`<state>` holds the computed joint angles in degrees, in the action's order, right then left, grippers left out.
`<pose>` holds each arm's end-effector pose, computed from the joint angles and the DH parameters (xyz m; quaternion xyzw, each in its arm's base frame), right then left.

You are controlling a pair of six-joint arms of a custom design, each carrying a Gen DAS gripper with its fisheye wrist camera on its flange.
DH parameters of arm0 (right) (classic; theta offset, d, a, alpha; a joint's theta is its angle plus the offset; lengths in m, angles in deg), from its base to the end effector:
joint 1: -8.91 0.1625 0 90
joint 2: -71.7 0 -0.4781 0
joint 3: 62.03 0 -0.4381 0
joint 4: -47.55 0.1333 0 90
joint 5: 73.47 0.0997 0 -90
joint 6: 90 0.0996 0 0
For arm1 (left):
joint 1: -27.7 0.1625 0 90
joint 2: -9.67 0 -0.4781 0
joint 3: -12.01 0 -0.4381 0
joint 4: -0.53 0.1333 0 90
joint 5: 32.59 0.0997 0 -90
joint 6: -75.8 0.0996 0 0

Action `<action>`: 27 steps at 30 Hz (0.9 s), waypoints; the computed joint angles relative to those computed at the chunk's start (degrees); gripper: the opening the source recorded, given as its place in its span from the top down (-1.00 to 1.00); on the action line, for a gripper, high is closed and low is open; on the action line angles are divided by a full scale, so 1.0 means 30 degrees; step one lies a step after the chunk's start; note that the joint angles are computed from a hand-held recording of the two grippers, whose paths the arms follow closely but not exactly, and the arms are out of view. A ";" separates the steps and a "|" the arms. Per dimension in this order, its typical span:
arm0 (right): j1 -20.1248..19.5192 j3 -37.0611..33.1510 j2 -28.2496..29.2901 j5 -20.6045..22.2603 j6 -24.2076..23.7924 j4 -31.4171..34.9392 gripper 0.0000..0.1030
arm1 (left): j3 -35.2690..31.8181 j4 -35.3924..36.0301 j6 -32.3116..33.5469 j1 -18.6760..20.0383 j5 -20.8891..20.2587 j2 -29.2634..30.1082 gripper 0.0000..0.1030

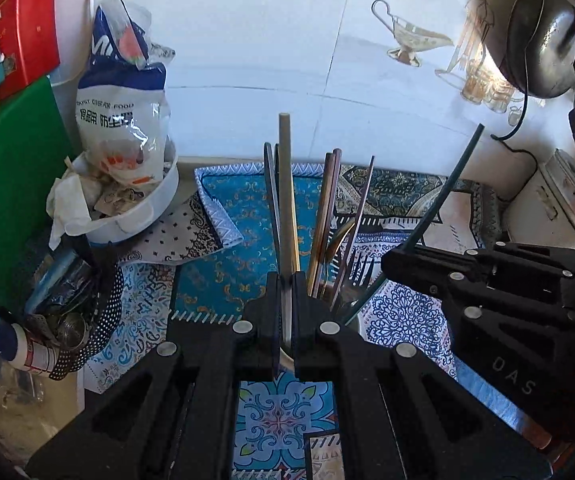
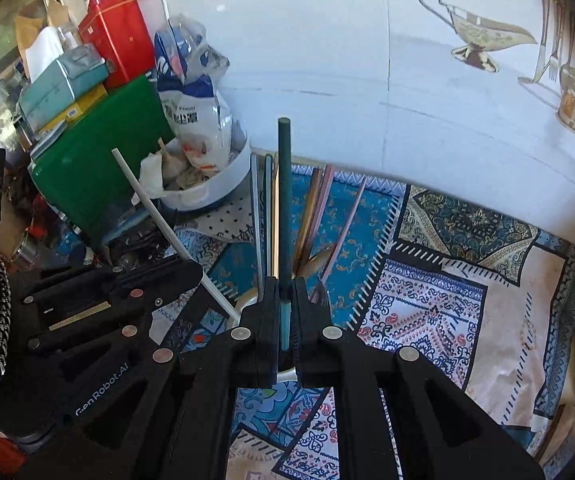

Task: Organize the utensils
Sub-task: 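Carry both chopsticks to the white cup and release them inside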

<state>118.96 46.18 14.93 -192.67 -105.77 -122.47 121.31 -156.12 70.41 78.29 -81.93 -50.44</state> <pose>0.3073 -0.5949 0.1912 0.2292 -0.9115 0.2478 0.2352 -0.2547 -0.6221 0.2033 0.2207 0.9017 -0.2624 0.2633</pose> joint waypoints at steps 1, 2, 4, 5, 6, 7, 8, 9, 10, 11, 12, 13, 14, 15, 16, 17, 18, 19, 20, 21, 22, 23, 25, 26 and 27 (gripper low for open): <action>-0.0064 -0.0107 0.0089 -0.0045 0.0148 0.0352 0.89 | -0.0118 0.0326 -0.0171 0.0090 -0.0091 0.0051 0.95; -0.0117 -0.0212 0.0179 -0.0129 0.0251 0.0659 0.89 | -0.0264 0.0748 -0.0402 0.0198 -0.0241 0.0096 0.95; -0.0129 -0.0311 0.0330 -0.0462 0.0226 0.0773 0.89 | -0.0479 0.1340 -0.0831 0.0306 -0.0450 0.0135 0.95; -0.0114 -0.0362 0.0359 -0.0589 0.0241 0.0883 0.89 | -0.0598 0.1658 -0.1047 0.0357 -0.0572 0.0145 0.95; -0.0083 -0.0406 0.0367 -0.0655 0.0257 0.0958 0.89 | -0.0670 0.1901 -0.1270 0.0364 -0.0610 0.0134 0.95; -0.0061 -0.0424 0.0341 -0.0722 0.0236 0.1010 0.88 | -0.0668 0.1978 -0.1446 0.0326 -0.0577 0.0095 0.95; -0.0004 -0.0393 0.0252 -0.0793 0.0221 0.1038 0.86 | -0.0652 0.1991 -0.1565 0.0257 -0.0474 0.0070 0.94; 0.0058 -0.0392 0.0243 -0.0869 0.0172 0.0994 0.78 | -0.0557 0.1855 -0.1628 0.0127 -0.0245 0.0007 0.94; 0.0135 -0.0239 0.0107 -0.0885 -0.0013 0.0721 0.68 | -0.0416 0.1639 -0.1622 -0.0014 -0.0027 -0.0073 0.94; 0.0213 -0.0012 -0.0071 -0.0866 -0.0278 0.0296 0.64 | -0.0224 0.1434 -0.1588 -0.0235 0.0225 -0.0207 0.93; 0.0286 0.0180 -0.0172 -0.0927 -0.0610 -0.0162 0.58 | -0.0089 0.1231 -0.1544 -0.0388 0.0424 -0.0307 0.90; 0.0404 0.0426 -0.0342 -0.1046 -0.0976 -0.0657 0.57 | 0.0087 0.1007 -0.1538 -0.0576 0.0644 -0.0442 0.87; 0.0497 0.0620 -0.0478 -0.1132 -0.1291 -0.1073 0.57 | 0.0279 0.0781 -0.1580 -0.0798 0.0896 -0.0594 0.82; 0.0589 0.0892 -0.0729 -0.1131 -0.1649 -0.1472 0.56 | 0.0514 0.0502 -0.1663 -0.1060 0.1150 -0.0769 0.76; 0.0677 0.1202 -0.1054 -0.1034 -0.1977 -0.1864 0.56 | 0.0797 0.0165 -0.1802 -0.1363 0.1368 -0.0987 0.75; 0.0772 0.1516 -0.1419 -0.0900 -0.2259 -0.2226 0.56 | 0.1043 -0.0191 -0.1898 -0.1634 0.1500 -0.1195 0.71; 0.0838 0.1737 -0.1709 -0.0753 -0.2485 -0.2497 0.56 | 0.1241 -0.0570 -0.1938 -0.1886 0.1648 -0.1369 0.68; 0.0952 0.1980 -0.2039 -0.0635 -0.2717 -0.2850 0.56 | 0.1489 -0.0980 -0.1972 -0.2203 0.1885 -0.1557 0.65; 0.1118 0.2324 -0.2469 -0.0486 -0.3043 -0.3400 0.56 | 0.1766 -0.1507 -0.1918 -0.2550 0.2132 -0.1765 0.62; 0.1265 0.2584 -0.2759 -0.0374 -0.3269 -0.3865 0.56 | 0.2053 -0.2122 -0.1812 -0.2930 0.2406 -0.1967 0.58; 0.1460 0.2886 -0.3138 -0.0250 -0.3527 -0.4435 0.56 | 0.2374 -0.2787 -0.1631 -0.3363 0.2714 -0.2186 0.56; 0.1657 0.3180 -0.3509 -0.0099 -0.3755 -0.5057 0.57 | 0.2566 -0.3278 -0.1431 -0.3694 0.2996 -0.2326 0.53; 0.1974 0.3791 -0.4171 0.0277 -0.4080 -0.6229 0.56 | 0.3068 -0.4595 -0.0816 -0.4543 0.3722 -0.2663 0.52; 0.2181 0.4073 -0.4494 0.0402 -0.4189 -0.6782 0.56 | 0.3348 -0.5491 -0.0333 -0.5049 0.4157 -0.2788 0.51; 0.2406 0.4386 -0.4819 0.0492 -0.4283 -0.7477 0.56 | 0.3607 -0.6298 0.0131 -0.5513 0.4522 -0.2893 0.47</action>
<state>126.18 59.34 0.48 -191.19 -118.62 -144.90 132.13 -175.02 70.80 61.75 -68.37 -59.12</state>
